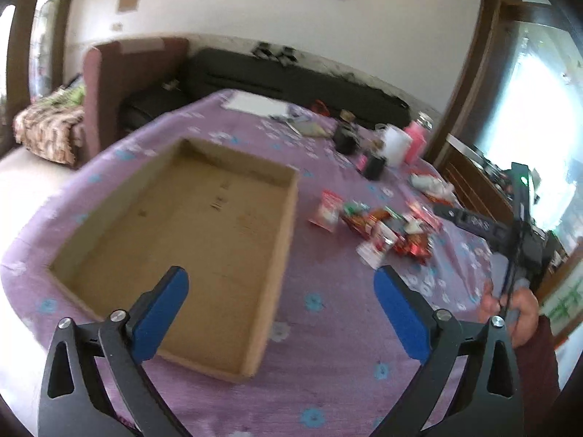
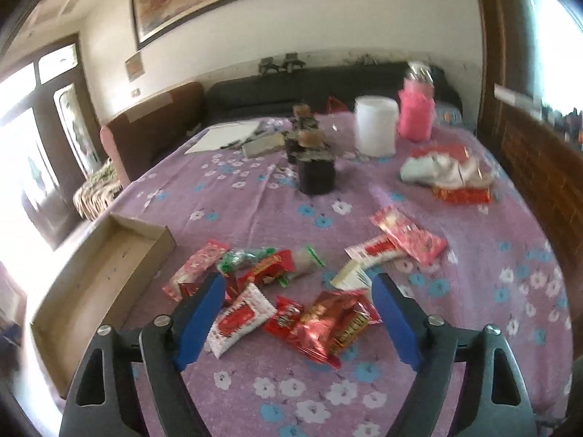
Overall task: Organize snacks
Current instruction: 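Move both tools over the snacks, positioning the right tool above a red foil packet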
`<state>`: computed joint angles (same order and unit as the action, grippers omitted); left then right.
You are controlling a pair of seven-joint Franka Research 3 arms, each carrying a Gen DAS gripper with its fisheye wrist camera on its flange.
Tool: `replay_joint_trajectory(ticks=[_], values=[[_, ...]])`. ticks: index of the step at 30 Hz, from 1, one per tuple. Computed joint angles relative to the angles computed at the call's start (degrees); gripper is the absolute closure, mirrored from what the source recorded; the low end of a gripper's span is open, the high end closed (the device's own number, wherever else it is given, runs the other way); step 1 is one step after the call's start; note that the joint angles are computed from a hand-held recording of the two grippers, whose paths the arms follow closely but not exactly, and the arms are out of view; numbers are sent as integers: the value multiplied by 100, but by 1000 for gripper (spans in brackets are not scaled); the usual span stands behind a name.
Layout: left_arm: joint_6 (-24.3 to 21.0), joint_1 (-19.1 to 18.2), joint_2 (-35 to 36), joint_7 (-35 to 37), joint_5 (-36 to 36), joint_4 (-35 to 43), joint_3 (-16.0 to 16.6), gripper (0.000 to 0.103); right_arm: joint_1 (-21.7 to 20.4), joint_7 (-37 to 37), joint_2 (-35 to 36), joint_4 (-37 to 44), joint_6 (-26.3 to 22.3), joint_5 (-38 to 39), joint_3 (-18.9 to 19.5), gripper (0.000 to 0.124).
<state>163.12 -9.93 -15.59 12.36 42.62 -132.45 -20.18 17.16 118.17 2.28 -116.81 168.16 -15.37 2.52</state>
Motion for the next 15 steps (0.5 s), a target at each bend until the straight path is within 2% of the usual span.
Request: replay_joint_trajectory(ticks=[2,7,9,11,13,15], values=[[40,-62,70,123,-48,48,14,2,-88,-521,67,93,-184,693,32,52],[44,-112,54,170,-58,38,16,2,-66,-1138,585,742,-751,1291,23,55],[32,-131,43,235,-115,22,40,2,-40,-1279,863,1024,-1048,1505,24,72],[37,-140,48,301,-163,15,62,2,-129,-1785,998,1125,-1400,2098,163,78],[96,-135,70,362,-193,14,79,2,-305,-2511,880,934,-1588,2979,361,78],[153,-119,142,399,-190,53,73,2,-622,-3931,572,636,-1915,4584,655,79]])
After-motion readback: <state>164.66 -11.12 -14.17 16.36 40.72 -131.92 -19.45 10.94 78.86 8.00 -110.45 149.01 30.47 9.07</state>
